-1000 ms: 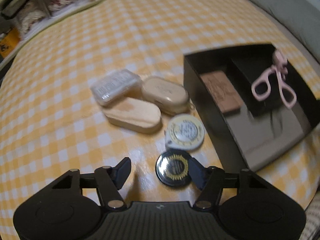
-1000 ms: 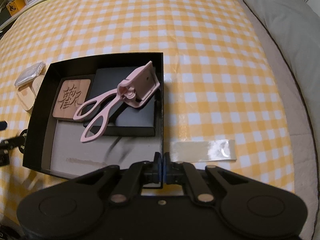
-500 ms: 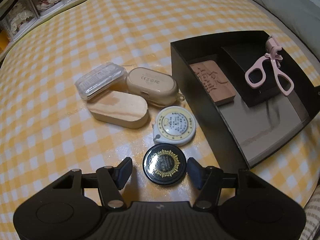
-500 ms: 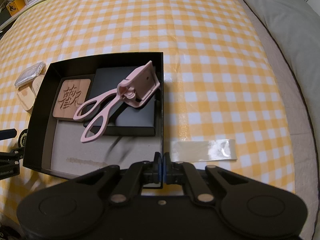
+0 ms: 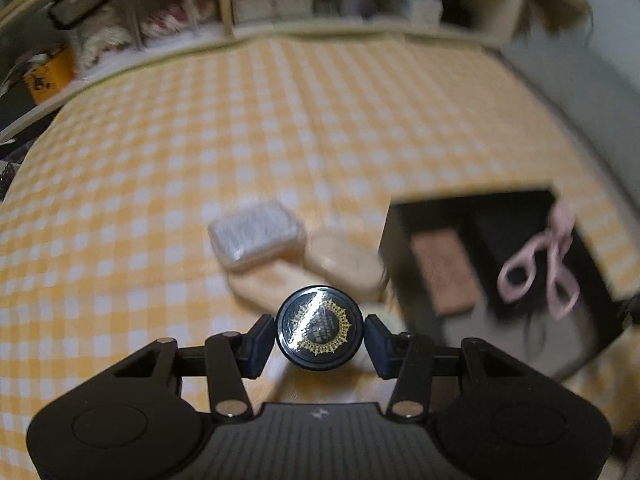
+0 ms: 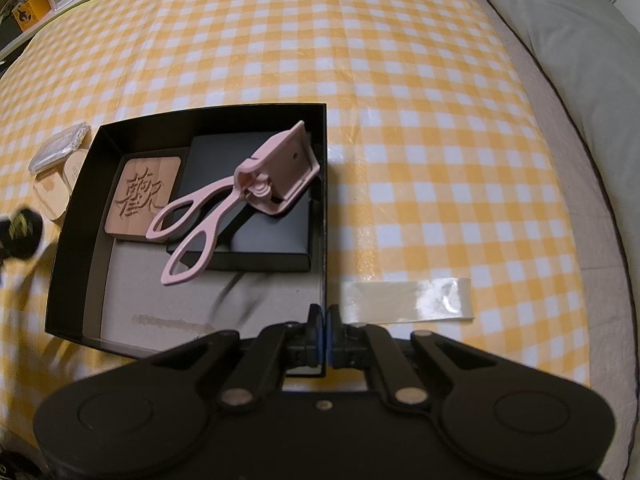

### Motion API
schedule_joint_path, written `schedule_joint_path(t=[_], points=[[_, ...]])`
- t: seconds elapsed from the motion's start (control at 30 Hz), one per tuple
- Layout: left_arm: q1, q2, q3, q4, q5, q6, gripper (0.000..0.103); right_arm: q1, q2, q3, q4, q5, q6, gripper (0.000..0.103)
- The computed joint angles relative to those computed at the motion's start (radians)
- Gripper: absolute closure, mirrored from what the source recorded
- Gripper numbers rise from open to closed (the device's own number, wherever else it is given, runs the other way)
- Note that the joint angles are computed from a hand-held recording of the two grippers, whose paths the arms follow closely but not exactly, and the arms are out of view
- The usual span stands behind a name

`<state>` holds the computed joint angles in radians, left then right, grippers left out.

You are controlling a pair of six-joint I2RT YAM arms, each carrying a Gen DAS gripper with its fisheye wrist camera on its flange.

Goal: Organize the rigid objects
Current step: 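Grasp the black round compact with the left tool and lift it, then lower the compact onto the wooden block in the box and open the left tool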

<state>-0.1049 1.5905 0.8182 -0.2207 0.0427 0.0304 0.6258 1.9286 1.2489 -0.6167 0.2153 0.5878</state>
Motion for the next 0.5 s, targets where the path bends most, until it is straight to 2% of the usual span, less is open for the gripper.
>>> schedule_joint_path(t=[0.13,0.27,0.33,0.5], points=[[-0.041,-0.037,0.01,0.031,0.034,-0.061,0.053,-0.002,0.0,0.005,-0.006,0.0,-0.002,0.1],[-0.114,0.021,0.061,0.068,0.047,-0.09,0.053,0.005,0.004,-0.003,0.004,0.004,-0.003,0.1],[-0.165,0.061,0.076,0.085,0.026,-0.116,0.053,0.005,0.004,-0.003,0.004,0.005,0.0,0.1],[-0.242,0.161,0.139,0.096,-0.043,-0.091,0.053,0.006,0.006,-0.004,0.005,0.004,0.002,0.1]])
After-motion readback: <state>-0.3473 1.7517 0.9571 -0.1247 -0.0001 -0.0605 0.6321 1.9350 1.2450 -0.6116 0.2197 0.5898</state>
